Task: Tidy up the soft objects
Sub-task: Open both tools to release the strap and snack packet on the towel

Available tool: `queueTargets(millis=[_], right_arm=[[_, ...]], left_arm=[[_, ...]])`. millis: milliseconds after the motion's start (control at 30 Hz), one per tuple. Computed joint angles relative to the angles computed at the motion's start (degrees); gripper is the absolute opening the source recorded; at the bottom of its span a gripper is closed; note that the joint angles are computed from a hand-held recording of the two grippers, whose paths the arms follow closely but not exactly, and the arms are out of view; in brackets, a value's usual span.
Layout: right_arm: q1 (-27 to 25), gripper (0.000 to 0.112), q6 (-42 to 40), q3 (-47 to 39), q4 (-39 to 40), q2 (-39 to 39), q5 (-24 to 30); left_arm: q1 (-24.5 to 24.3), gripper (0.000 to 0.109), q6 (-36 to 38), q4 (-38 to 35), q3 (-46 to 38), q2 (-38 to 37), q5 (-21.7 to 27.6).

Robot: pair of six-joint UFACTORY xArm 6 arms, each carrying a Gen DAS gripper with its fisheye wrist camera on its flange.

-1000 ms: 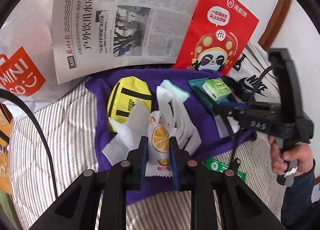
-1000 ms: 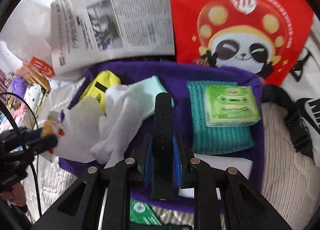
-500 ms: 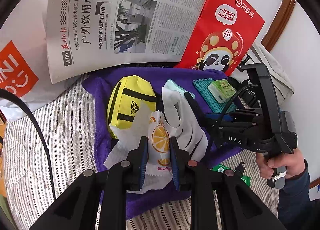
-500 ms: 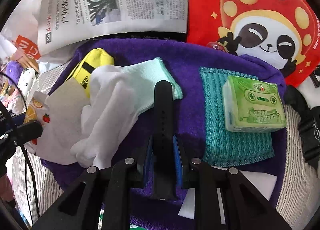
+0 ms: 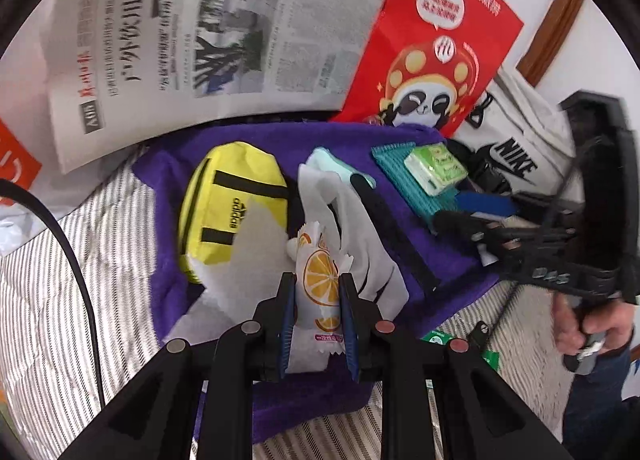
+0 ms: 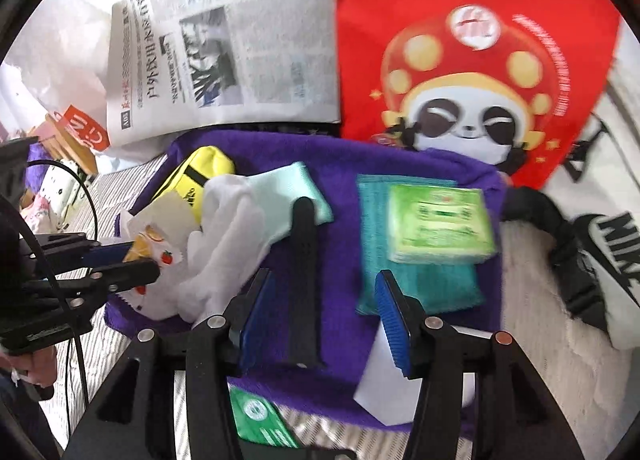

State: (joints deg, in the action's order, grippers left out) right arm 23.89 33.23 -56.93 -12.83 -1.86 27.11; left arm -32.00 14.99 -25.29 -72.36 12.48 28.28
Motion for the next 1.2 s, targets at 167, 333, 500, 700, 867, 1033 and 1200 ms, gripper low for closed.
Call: queueTargets(millis=[167, 333, 500, 700, 867, 1033, 1200], right_arm=[[-0.05, 0.052, -1.42, 7.09, 2.54, -7.95, -2.77], [0.96, 0.062, 2.89, 10.28, -2.80, -12.77, -1.95], [0.32, 0.062, 0.20, 11.14, 0.89, -11.82, -4.47], [-0.98, 0.062, -1.60, 12.50, 5.16, -11.95, -7.87], [-2.30, 0.062, 3.09, 14.78, 0.71, -16.82, -6.06], [-3.35, 0.062, 6.59, 18.58, -3.01, -22.94, -1.61], [-4.31, 0.062, 8.07, 23.83, -3.39, -29.24, 0.78]], left_arm=[[-0.76, 0.022, -3.89, 5.22, -3.29, 4.03, 2.57], [-0.81, 0.028, -5.98, 7.02, -3.28, 4.82, 2.97], [-0.57, 0.044, -5.95, 6.24, -3.17, 4.81, 3.78], [-0.95, 0.063, -8.30, 8.05, -0.45, 1.62, 3.65], [-1.98, 0.068, -10.33, 11.42, 0.95, -0.45, 4.12], [-2.57, 0.068, -14.21, 14.90, 2.32, -2.44, 3.75], [-3.37, 0.068, -14.43, 14.79, 6.29, -6.55, 2.08]])
